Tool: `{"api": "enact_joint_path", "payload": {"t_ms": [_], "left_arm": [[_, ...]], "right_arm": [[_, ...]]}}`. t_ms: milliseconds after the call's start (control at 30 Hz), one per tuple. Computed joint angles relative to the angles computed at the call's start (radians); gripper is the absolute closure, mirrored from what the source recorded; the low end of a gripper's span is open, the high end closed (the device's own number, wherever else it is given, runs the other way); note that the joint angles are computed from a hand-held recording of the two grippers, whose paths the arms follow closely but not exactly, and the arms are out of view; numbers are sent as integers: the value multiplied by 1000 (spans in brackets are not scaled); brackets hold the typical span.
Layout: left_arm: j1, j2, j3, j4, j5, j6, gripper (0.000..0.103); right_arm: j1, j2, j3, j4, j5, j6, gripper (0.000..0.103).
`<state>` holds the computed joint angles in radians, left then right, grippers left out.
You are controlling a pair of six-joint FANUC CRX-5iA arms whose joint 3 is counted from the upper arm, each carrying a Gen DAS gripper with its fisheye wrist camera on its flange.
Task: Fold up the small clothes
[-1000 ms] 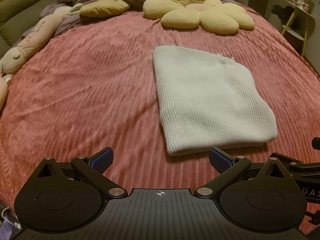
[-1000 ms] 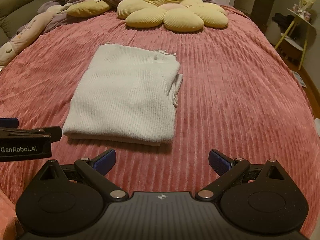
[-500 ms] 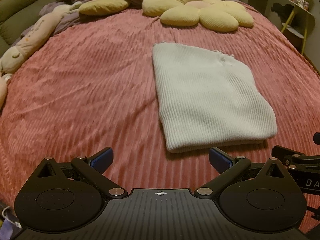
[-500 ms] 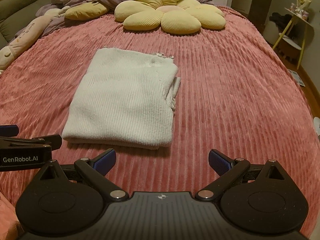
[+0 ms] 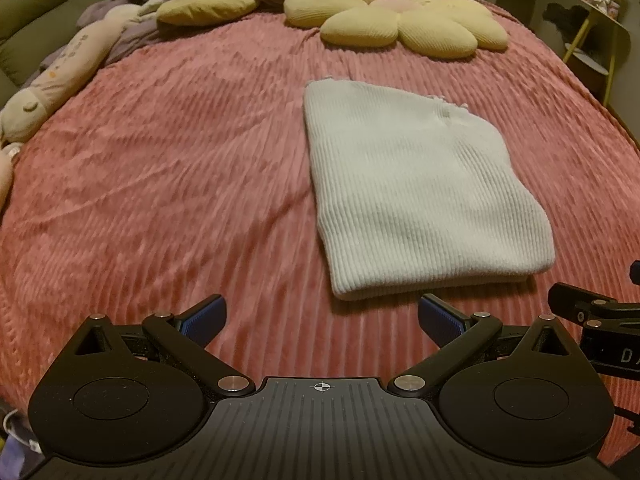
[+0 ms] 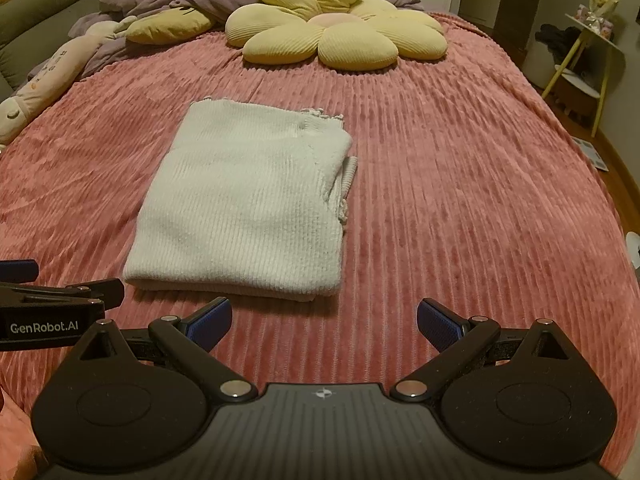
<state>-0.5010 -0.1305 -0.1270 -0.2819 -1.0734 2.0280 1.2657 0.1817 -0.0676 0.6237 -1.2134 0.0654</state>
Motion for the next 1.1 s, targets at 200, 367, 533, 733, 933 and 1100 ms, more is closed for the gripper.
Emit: {"api": "enact_joint_path", "payload": {"t_ms": [200, 367, 533, 733, 933, 1100], "left_arm": [[3, 3, -2, 10, -3, -10, 0], [4, 3, -2, 11, -4, -10, 0], [4, 2, -3, 11, -3, -8, 0], [6, 1, -8, 11, -1, -8, 0], [10, -1, -12, 19, -1, -11, 0], [7, 1, -9, 16, -7, -9, 0]], "right_arm": [[-1, 0, 0, -1, 1, 1, 4], [0, 0, 0, 0, 0, -1, 4], [-2, -1, -4, 3, 5, -2, 4], [0, 2, -1, 2, 3, -2, 4], [1, 3, 0, 3, 5, -3, 4], [1, 7, 5, 3, 2, -2, 4]]}}
